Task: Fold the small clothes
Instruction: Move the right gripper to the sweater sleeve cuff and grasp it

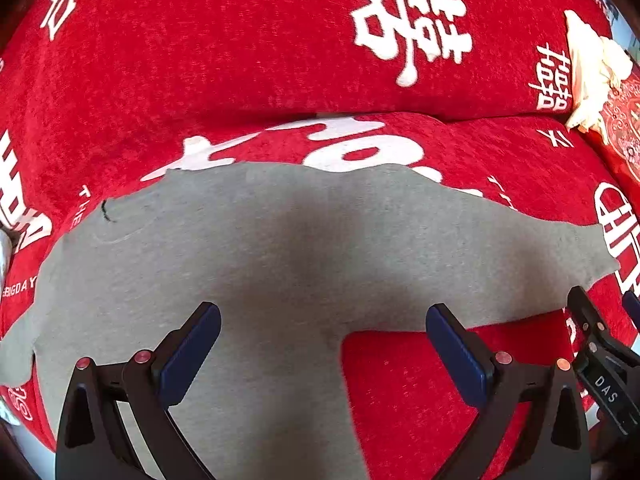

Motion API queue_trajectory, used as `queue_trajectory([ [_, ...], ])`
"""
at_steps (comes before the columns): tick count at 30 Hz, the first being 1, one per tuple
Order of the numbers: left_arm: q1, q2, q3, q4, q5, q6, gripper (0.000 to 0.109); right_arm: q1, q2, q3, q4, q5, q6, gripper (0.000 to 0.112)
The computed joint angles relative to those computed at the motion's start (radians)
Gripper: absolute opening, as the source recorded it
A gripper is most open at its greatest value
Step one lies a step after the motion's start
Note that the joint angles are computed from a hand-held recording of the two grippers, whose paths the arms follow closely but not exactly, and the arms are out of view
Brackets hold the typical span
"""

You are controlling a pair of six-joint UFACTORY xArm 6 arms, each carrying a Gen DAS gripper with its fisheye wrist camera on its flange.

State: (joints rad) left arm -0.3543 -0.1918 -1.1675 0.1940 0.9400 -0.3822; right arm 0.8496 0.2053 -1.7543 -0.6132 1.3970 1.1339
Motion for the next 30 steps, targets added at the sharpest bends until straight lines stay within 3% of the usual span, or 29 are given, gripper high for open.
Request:
queue_trajectory([
  [8,-0.04,0.068,-0.044,-0.004,0.003,-0.01,0.103,-0.077,-0.119,0.175,0.019,-0.03,0.037,0.102],
  [12,-0.054,0.106,-0.07,-0.004,0.005,-0.015,0.103,-0.131,-0.163,0.251,0.055,-0.062,0.053,0.092],
  [21,-0.052,0.164,-0.105,-0.001,-0.005,-0.02,0.103,-0.237,-0.207,0.368,0.085,-0.242,0.08,0.082],
  [23,-0.038,0.176,-0.113,-0.014,-0.003,-0.026,0.103,-0.244,-0.195,0.362,0.072,-0.268,0.076,0.074],
  [25,-0.023,0.186,-0.118,-0.03,0.001,-0.034,0.103,-0.261,-0.181,0.36,0.08,-0.31,0.043,0.036],
  [27,-0.012,0.187,-0.116,-0.04,0.001,-0.032,0.103,-0.282,-0.182,0.369,0.131,-0.353,0.007,0.007],
  [30,0.001,0.172,-0.098,-0.037,-0.009,-0.032,0.103,-0.288,-0.23,0.428,0.143,-0.417,0.048,0.007],
])
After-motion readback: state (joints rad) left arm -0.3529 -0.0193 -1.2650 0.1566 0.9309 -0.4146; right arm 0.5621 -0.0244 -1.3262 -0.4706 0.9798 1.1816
